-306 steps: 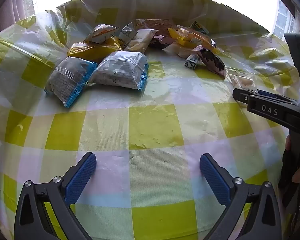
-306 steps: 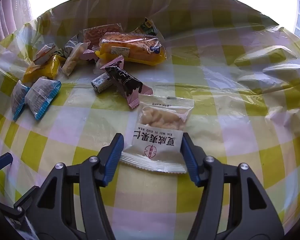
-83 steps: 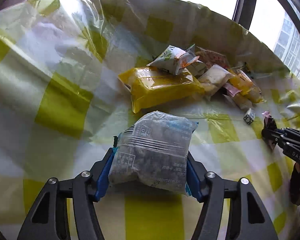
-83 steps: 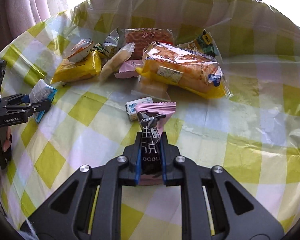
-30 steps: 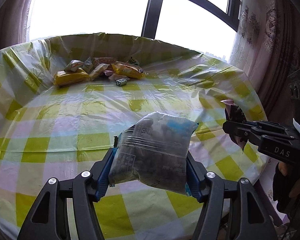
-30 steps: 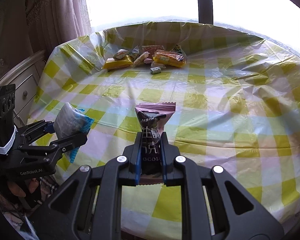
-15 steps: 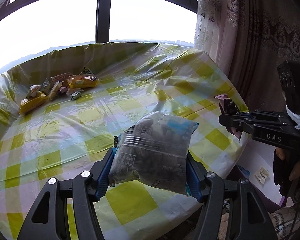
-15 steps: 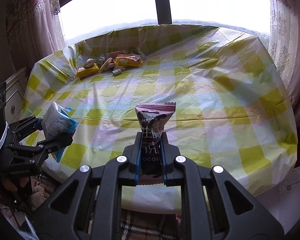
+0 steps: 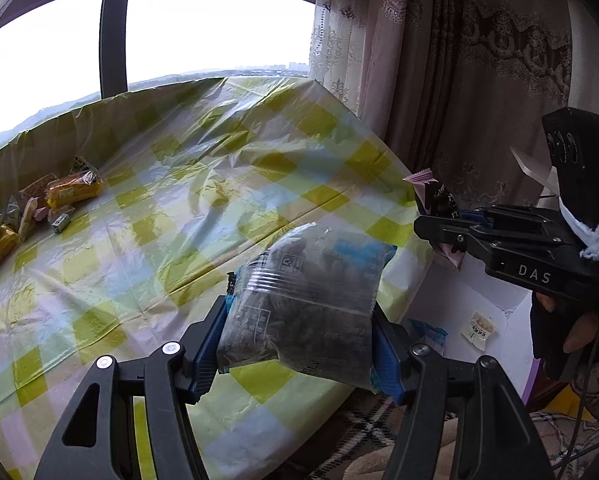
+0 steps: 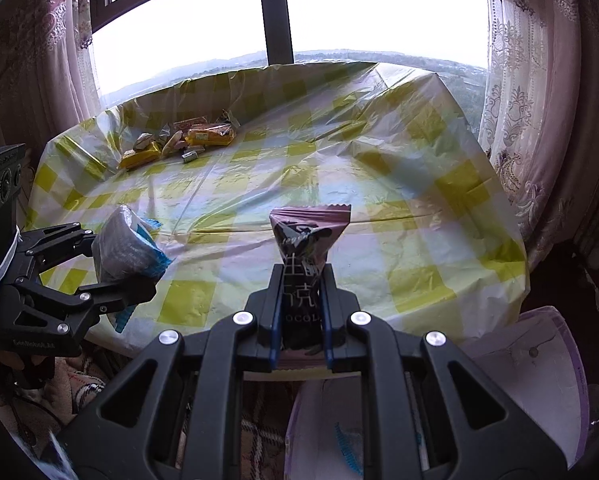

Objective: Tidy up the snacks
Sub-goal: 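Carry the chocolate and biscuit bag over the white box with both grippers, then open both grippers to release the snacks into the box and return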

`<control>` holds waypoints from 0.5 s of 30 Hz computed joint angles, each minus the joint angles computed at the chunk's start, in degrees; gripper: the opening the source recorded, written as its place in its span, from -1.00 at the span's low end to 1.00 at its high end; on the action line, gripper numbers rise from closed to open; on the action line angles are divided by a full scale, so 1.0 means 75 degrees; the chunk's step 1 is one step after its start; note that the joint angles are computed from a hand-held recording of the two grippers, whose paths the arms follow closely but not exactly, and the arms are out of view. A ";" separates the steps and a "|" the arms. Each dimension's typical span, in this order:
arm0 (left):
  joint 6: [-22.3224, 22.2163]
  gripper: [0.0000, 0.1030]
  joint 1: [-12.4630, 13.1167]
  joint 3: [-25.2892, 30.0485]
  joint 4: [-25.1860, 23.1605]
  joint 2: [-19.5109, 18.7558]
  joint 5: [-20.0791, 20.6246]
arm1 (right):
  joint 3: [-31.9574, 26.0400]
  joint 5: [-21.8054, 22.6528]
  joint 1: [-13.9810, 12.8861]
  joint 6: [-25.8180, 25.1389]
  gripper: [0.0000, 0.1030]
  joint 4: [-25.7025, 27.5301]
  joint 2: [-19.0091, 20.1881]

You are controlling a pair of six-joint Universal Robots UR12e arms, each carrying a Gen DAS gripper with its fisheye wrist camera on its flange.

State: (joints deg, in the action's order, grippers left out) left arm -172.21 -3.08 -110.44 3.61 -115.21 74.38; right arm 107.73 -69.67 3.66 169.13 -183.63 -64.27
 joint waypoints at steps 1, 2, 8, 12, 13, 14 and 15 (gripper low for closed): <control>0.0084 0.25 -0.0051 0.0079 -0.0174 -0.0025 -0.0101 | 0.0056 -0.0036 -0.0045 0.0028 -0.63 -0.0034 -0.0035; 0.0176 0.25 -0.0106 0.0160 -0.0348 -0.0055 -0.0191 | 0.0122 -0.0066 -0.0100 0.0045 -0.63 -0.0057 -0.0076; 0.1069 0.25 -0.0586 0.0663 -0.1274 -0.0290 -0.0392 | 0.0491 -0.0427 -0.0445 0.0031 -0.63 -0.0006 -0.0302; 0.1665 0.25 -0.0890 0.1000 -0.1796 -0.0460 -0.0448 | 0.0667 -0.0766 -0.0673 0.0168 -0.63 0.0165 -0.0387; 0.1770 0.25 -0.0950 0.1081 -0.1899 -0.0505 -0.0479 | 0.0697 -0.0848 -0.0720 0.0209 -0.63 0.0225 -0.0405; 0.1824 0.25 -0.0996 0.1157 -0.2004 -0.0544 -0.0537 | 0.0730 -0.0917 -0.0771 0.0243 -0.63 0.0293 -0.0423; 0.1838 0.25 -0.1032 0.1228 -0.2134 -0.0576 -0.0630 | 0.0754 -0.0987 -0.0812 0.0280 -0.63 0.0336 -0.0436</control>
